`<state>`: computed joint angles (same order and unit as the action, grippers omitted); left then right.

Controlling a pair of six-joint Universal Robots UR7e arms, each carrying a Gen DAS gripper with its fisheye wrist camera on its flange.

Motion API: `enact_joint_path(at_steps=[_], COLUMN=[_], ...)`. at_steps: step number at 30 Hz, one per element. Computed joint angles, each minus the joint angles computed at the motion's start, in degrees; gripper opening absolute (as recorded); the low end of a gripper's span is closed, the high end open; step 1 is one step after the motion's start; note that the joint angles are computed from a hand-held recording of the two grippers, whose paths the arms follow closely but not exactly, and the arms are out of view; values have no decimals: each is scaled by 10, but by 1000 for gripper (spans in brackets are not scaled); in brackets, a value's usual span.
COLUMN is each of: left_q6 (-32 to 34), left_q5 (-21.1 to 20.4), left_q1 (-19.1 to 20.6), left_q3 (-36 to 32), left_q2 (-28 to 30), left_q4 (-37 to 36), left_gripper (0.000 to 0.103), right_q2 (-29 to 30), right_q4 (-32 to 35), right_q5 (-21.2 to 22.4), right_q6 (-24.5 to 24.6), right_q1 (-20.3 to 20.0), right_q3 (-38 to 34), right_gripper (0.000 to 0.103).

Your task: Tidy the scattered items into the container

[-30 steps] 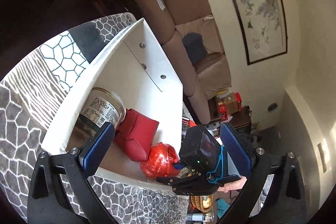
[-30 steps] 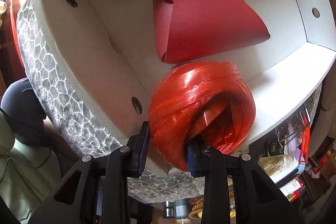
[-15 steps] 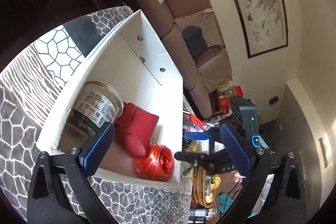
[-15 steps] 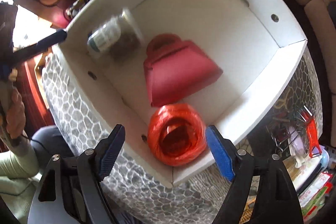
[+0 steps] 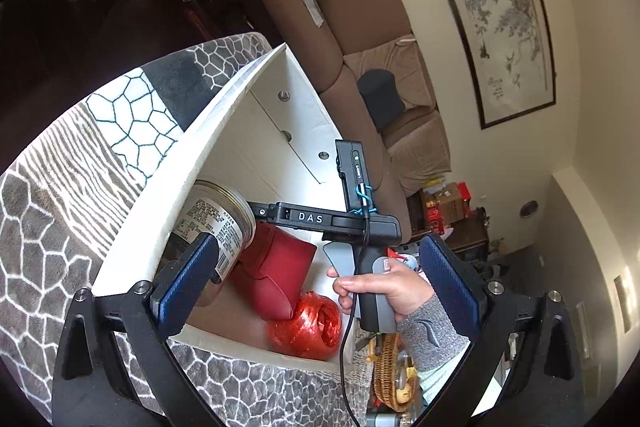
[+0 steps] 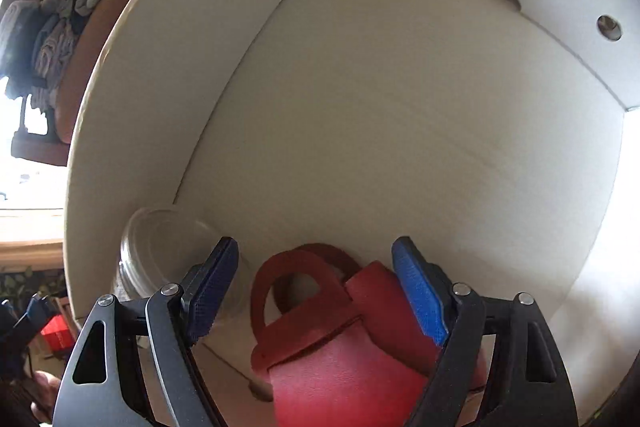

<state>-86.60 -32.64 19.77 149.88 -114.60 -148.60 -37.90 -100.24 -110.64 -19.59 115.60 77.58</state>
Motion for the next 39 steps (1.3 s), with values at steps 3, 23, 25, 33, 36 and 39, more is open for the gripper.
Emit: enact_joint_path(at_steps=[3,23,25,33,36,39], left_q6=[10,14,23,70,99,109], left_q5=[-6,-15,-21,-71,-93,-110], left_q1=[4,12,15,46,60,70], left_q3=[0,-5,-8,-33,-40,-57], left_q2=[7,14,21,84,118,147], left_q4=[-16,-13,-18,-55,-96,-86], left_gripper=[101,101,101,101,101,101], right_q2=[1,-45,-55,-125,-177,-238], right_q4=[58,-27,-39,-72,-102,-159], right_q5=[43,139,142,163,146,111], right_q6=[20,106,97,59,26,-24], right_q1=[-8,-44,-46,-38,-36,-31], right_q3=[-14,79,98,100,125,179], right_gripper=[84,86,86,86,87,91])
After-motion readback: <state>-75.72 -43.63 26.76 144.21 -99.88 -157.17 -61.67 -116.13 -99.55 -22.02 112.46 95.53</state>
